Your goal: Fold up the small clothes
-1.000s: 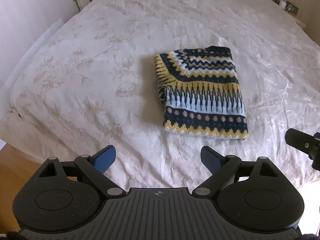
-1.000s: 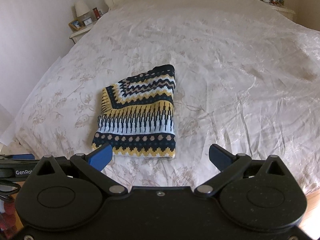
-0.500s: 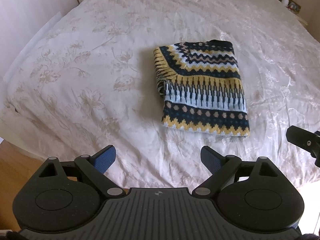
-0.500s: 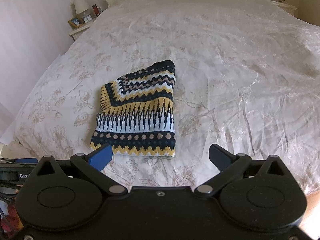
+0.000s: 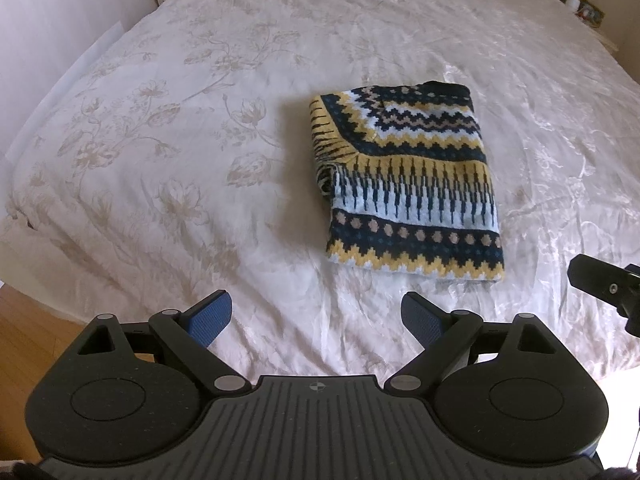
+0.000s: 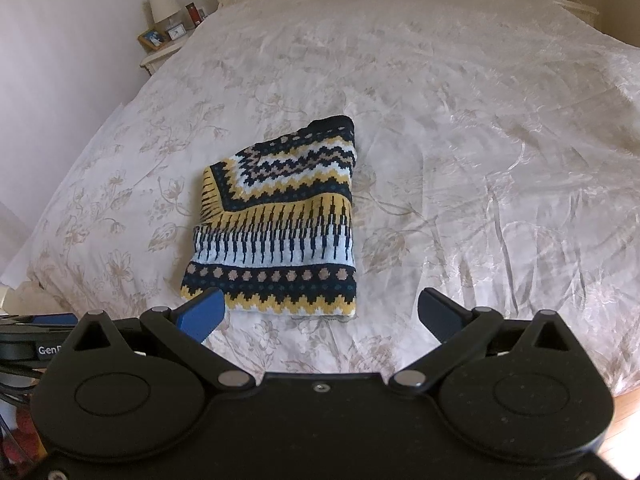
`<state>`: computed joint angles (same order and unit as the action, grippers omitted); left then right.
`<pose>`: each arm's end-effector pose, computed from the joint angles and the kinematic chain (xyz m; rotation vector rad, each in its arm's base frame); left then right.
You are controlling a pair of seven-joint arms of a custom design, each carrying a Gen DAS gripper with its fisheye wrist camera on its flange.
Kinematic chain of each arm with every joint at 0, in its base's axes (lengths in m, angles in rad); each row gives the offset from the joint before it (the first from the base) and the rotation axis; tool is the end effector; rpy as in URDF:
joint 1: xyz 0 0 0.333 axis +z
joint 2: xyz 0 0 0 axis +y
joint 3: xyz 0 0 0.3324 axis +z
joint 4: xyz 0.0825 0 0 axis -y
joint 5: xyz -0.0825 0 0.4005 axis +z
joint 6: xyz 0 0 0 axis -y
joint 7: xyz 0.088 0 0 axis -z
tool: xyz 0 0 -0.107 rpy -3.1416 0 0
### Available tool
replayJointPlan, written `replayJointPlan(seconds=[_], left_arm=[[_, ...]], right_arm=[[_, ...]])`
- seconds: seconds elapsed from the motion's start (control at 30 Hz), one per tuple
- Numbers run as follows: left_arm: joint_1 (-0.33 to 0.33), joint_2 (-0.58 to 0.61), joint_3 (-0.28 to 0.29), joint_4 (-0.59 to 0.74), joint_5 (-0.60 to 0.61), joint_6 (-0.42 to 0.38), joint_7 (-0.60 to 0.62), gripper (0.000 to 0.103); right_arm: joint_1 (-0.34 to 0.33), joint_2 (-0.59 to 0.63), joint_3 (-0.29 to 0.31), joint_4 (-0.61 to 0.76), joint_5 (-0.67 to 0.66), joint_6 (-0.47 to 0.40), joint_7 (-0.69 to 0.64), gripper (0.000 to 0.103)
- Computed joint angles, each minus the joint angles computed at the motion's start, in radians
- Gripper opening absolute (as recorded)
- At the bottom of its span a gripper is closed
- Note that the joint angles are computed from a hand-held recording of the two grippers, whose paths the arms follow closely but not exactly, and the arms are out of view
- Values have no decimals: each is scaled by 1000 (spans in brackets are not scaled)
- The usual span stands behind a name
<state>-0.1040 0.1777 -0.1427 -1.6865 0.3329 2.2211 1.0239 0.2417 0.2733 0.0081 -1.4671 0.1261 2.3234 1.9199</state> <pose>0.6511 -0.1463 0.5417 -2.0766 1.7817 -0.3147 0.6878 0.1770 0.6038 -1.6631 1.9508 -0.2229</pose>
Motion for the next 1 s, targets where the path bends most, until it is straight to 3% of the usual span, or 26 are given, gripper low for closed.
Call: replayJointPlan(seconds=[0.3,0.37,1.0], left_arm=[[3,36,3,45,-15,-9,17,91],[2,46,4,60,-10,-16,19,81],[12,100,9,128,-38,-52,44,81]], right_arm=[[-1,46,-1,62,9,-31,-7,102],[-1,56,-1,76,11,-37,-9,102],[-1,131,-1,175,31,-85,-26,102]])
